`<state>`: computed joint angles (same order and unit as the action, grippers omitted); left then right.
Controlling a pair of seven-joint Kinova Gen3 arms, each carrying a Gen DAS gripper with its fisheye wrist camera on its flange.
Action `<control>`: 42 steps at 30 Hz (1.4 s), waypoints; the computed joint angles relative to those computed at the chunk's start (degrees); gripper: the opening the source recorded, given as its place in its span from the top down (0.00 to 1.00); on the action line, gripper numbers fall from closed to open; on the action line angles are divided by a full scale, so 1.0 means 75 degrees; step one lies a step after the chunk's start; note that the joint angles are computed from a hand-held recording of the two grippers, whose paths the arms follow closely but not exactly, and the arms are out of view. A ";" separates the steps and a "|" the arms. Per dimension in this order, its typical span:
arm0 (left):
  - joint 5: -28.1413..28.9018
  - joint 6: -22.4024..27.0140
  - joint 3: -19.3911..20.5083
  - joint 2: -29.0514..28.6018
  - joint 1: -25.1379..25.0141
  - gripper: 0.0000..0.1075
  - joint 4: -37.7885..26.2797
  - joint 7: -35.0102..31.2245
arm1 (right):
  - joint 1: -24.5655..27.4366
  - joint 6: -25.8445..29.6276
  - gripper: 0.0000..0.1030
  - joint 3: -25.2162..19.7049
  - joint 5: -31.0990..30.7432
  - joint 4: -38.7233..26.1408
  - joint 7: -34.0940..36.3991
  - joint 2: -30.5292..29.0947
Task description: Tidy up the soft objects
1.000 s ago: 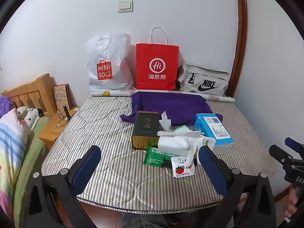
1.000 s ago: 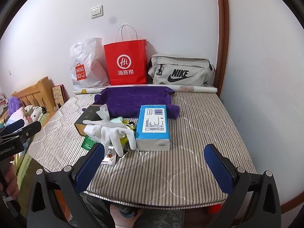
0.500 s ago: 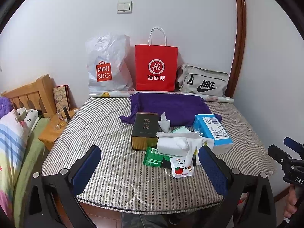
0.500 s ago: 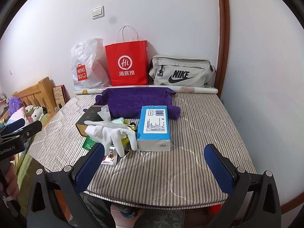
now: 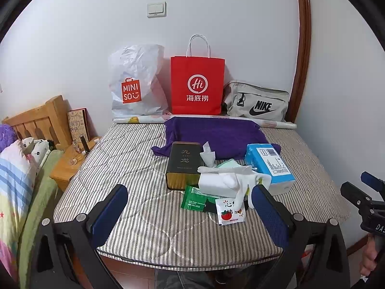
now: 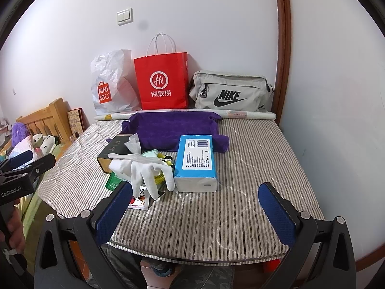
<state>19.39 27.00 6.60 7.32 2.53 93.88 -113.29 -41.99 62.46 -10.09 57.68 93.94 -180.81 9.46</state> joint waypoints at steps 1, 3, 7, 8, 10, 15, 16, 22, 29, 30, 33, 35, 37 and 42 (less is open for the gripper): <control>0.0004 -0.0001 0.0001 0.0000 0.0002 0.04 0.0005 -0.0001 | -0.0012 0.0008 0.00 -0.0005 0.0013 0.0006 -0.0024 -0.0001; 0.0008 0.0006 0.0003 0.0004 0.0003 0.04 -0.0004 -0.0004 | -0.0019 0.0023 0.00 -0.0013 0.0008 0.0003 -0.0027 -0.0003; 0.0028 0.0010 -0.0001 -0.0034 0.0000 0.04 0.0029 -0.0033 | -0.0035 0.0029 0.00 -0.0028 0.0050 0.0045 -0.0062 -0.0023; 0.0053 -0.0006 0.0003 -0.0024 -0.0006 0.04 0.0033 -0.0057 | -0.0041 0.0034 0.00 -0.0032 0.0063 0.0052 -0.0083 -0.0020; 0.0028 0.0004 -0.0008 -0.0021 0.0007 0.04 0.0025 -0.0029 | -0.0042 0.0037 0.00 -0.0036 0.0073 0.0058 -0.0090 -0.0028; 0.0016 0.0000 -0.0022 -0.0061 0.0014 0.04 0.0074 -0.0022 | -0.0035 0.0042 0.00 -0.0043 0.0071 0.0051 -0.0081 -0.0030; 0.0039 0.0003 -0.0020 -0.0067 0.0001 0.04 0.0082 -0.0044 | -0.0039 0.0055 0.00 -0.0045 0.0071 0.0047 -0.0090 -0.0027; 0.0046 0.0018 -0.0023 -0.0062 0.0002 0.04 0.0068 -0.0055 | -0.0049 0.0056 0.00 -0.0063 0.0103 0.0075 -0.0120 -0.0050; -0.0004 0.0019 -0.0034 -0.0056 0.0024 0.04 0.0054 -0.0005 | -0.0054 0.0053 0.00 -0.0079 0.0106 0.0075 -0.0116 -0.0059; 0.0007 0.0021 -0.0031 -0.0060 0.0015 0.04 0.0057 -0.0022 | -0.0054 0.0037 0.00 -0.0081 0.0110 0.0085 -0.0119 -0.0066; 0.0006 0.0007 -0.0033 -0.0062 0.0023 0.04 0.0073 -0.0011 | -0.0047 0.0000 0.00 -0.0085 0.0124 0.0092 -0.0113 -0.0070; -0.0033 0.0017 -0.0046 -0.0048 0.0039 0.04 0.0062 0.0061 | -0.0022 -0.0050 0.00 -0.0074 0.0113 0.0073 -0.0076 -0.0052; 0.0000 0.0089 -0.0036 0.0039 0.0004 0.04 -0.0019 0.0038 | 0.0020 -0.0144 0.00 -0.0049 0.0093 0.0082 -0.0049 -0.0039; -0.0461 0.0328 -0.0112 0.0411 0.0110 0.04 -0.0353 0.0467 | 0.0193 -0.0534 0.00 0.0063 -0.0057 0.0104 0.0092 0.0077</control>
<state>15.93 29.46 5.77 10.40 3.35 91.23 -109.79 -40.54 58.46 -9.62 57.25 94.73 -180.12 10.04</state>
